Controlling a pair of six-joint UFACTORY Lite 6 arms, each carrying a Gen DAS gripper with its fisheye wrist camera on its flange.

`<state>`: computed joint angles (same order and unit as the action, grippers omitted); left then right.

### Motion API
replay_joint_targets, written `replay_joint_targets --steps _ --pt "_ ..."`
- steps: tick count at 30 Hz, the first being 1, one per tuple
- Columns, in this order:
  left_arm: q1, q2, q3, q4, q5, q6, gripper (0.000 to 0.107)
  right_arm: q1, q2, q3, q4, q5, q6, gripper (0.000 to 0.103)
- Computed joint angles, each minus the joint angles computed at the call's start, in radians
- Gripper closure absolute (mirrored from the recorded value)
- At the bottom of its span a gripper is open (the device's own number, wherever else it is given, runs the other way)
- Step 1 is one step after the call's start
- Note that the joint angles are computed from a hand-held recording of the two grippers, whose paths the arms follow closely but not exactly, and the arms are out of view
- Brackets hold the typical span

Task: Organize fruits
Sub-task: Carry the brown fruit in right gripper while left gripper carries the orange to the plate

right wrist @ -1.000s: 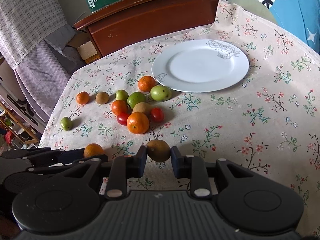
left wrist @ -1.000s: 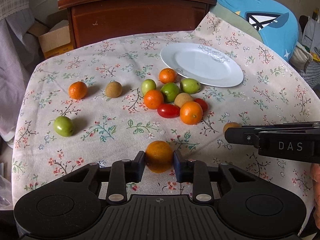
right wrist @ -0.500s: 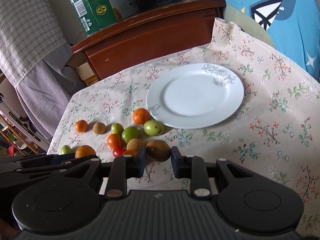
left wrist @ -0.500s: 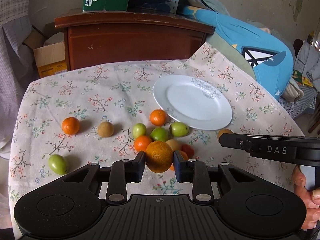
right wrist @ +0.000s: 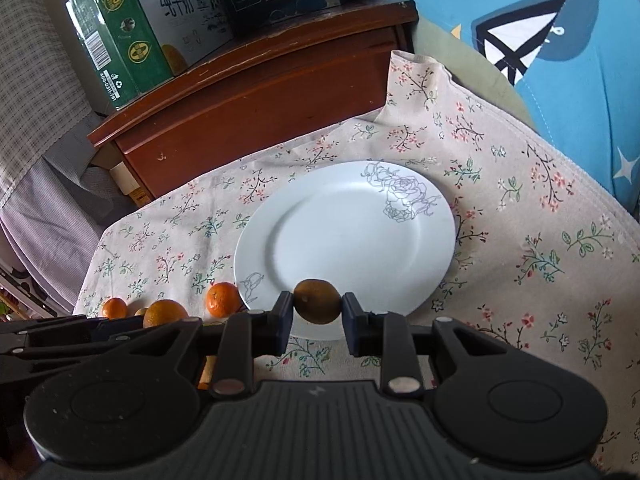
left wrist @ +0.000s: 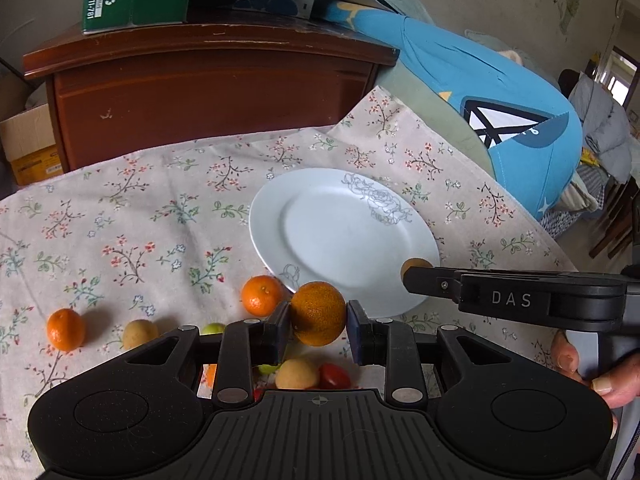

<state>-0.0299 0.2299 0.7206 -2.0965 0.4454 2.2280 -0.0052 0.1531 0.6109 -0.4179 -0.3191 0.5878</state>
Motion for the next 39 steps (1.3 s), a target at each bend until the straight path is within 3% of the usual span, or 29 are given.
replay_joint_targets --steps 14,25,27,29,32,35,39 --pt "-0.068 0.271 0.265 0.008 -0.027 -0.026 0.080 -0.021 0.164 0.153 -0.003 0.027 0.013 0.077" --pt "-0.074 0.318 0.315 -0.037 -0.036 -0.004 0.076 -0.017 0.211 0.190 0.062 0.038 -0.012 0.074" --pt "-0.071 0.301 0.304 -0.051 -0.041 0.001 0.070 -0.017 0.204 0.183 0.076 0.033 -0.023 0.074" --pt "-0.064 0.273 0.281 -0.080 -0.040 0.017 0.054 -0.020 0.198 0.180 0.078 0.030 -0.019 0.074" --pt "-0.053 0.228 0.246 -0.119 -0.033 0.060 0.039 -0.037 0.194 0.180 -0.006 0.022 0.078 0.074" --pt "-0.051 0.194 0.230 -0.111 -0.060 0.041 0.032 -0.032 0.182 0.173 0.004 0.019 0.066 0.074" --pt "-0.047 0.174 0.232 0.030 -0.106 -0.111 0.031 -0.032 0.162 0.159 0.003 0.009 0.056 0.073"
